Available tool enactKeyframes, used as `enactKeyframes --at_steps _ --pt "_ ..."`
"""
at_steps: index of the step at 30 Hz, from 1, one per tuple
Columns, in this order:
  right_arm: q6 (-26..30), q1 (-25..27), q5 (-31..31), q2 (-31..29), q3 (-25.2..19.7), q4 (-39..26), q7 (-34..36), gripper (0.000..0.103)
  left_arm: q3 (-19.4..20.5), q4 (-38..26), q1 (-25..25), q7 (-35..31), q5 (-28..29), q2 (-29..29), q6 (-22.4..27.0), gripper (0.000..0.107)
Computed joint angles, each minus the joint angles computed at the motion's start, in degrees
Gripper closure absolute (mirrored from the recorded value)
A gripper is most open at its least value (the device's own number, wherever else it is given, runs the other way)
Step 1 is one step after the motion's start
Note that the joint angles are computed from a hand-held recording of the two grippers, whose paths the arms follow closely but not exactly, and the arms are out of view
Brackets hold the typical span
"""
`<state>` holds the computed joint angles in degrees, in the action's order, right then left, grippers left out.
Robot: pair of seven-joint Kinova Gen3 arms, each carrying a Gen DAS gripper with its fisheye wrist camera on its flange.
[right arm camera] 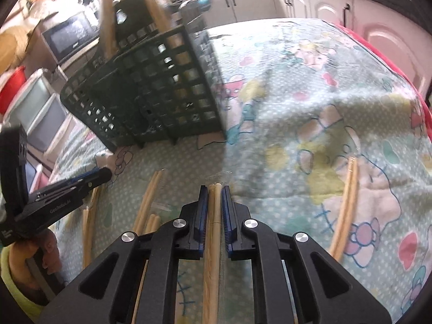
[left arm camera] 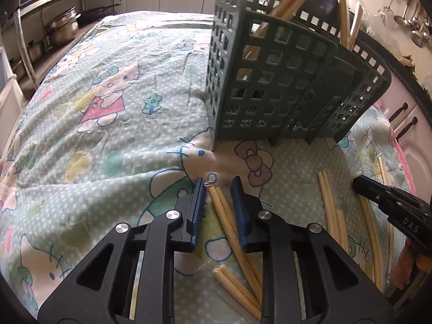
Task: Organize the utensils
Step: 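Lower both tools onto the loose chopsticks and close each on a chopstick, then lift the held chopsticks high with both tools and carry them over the caddy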
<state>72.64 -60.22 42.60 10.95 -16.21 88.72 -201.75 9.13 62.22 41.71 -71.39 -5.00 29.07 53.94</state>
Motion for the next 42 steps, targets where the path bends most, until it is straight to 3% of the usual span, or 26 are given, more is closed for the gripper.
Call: enactKeyframes --at_steps 7,15,30,42 --pt "1.11 -1.52 5.33 -3.11 -2.25 2.81 -5.83 0.093 3.2 3.81 -6.95 -4.06 8.8 -2.35 -2.79 0.1" --pt "2.17 -2.61 13.92 -5.68 -5.38 3.67 -8.53 0.093 3.9 9.04 -8.07 -5.35 12.18 -7.76 -8.86 0.102" --pt "14.68 -7.44 19.87 -3.18 -6.37 -4.0 -2.51 0.094 6.06 10.26 -8.69 -9.51 14.73 -12.94 -14.62 0.104" --pt "21.71 -12.29 25.57 -0.73 -4.06 -10.44 4.48 0.097 6.93 6.29 -7.08 -13.03 15.34 -13.07 -15.32 0.105"
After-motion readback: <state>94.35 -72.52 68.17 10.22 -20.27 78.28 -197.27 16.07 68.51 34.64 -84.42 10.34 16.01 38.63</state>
